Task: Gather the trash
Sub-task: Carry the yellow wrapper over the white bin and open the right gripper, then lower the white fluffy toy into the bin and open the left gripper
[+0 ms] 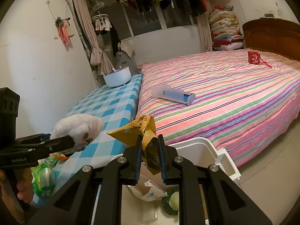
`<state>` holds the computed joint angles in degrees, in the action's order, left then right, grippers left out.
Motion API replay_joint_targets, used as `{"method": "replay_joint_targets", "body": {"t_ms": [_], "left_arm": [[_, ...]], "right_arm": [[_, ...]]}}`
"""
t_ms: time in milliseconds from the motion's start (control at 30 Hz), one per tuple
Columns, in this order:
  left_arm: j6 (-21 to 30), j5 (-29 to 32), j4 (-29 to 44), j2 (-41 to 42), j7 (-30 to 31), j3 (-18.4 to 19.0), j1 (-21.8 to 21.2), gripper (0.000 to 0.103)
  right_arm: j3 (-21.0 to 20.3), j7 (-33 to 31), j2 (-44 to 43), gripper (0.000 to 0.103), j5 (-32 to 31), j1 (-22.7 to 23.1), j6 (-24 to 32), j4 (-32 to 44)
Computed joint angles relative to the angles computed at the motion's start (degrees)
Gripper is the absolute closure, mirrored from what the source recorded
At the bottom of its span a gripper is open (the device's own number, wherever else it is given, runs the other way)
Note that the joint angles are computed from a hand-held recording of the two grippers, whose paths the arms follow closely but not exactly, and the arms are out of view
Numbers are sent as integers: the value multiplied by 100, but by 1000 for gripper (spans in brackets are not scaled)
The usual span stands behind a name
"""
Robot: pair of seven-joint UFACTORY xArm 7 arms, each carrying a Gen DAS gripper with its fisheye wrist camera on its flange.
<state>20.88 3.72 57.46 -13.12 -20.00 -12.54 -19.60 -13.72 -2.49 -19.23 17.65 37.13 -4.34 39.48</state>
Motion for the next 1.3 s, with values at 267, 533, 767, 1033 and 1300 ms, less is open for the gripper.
{"method": "replay_joint_targets", "body": {"t_ms": [267,533,767,1033,1300], "left_arm": [[44,3,12,13,50,-4,-35,45],[99,25,43,52,73,-14,-50,44],[92,-28,87,120,124,-22,-109,43],[102,-62,234,327,223,-70,-242,43],[62,82,368,506,268,-155,-395,40]], "right_arm": [[-166,28,-31,81,96,138,30,-10],[-296,247,-124,40,96,205,-197,-106],[-310,635,-195,40,-259,123,-443,-213],[5,1279,-280,40,-655,-360,-967,-423],[123,1850,-287,40,-1094,-658,-1089,-483]]}}
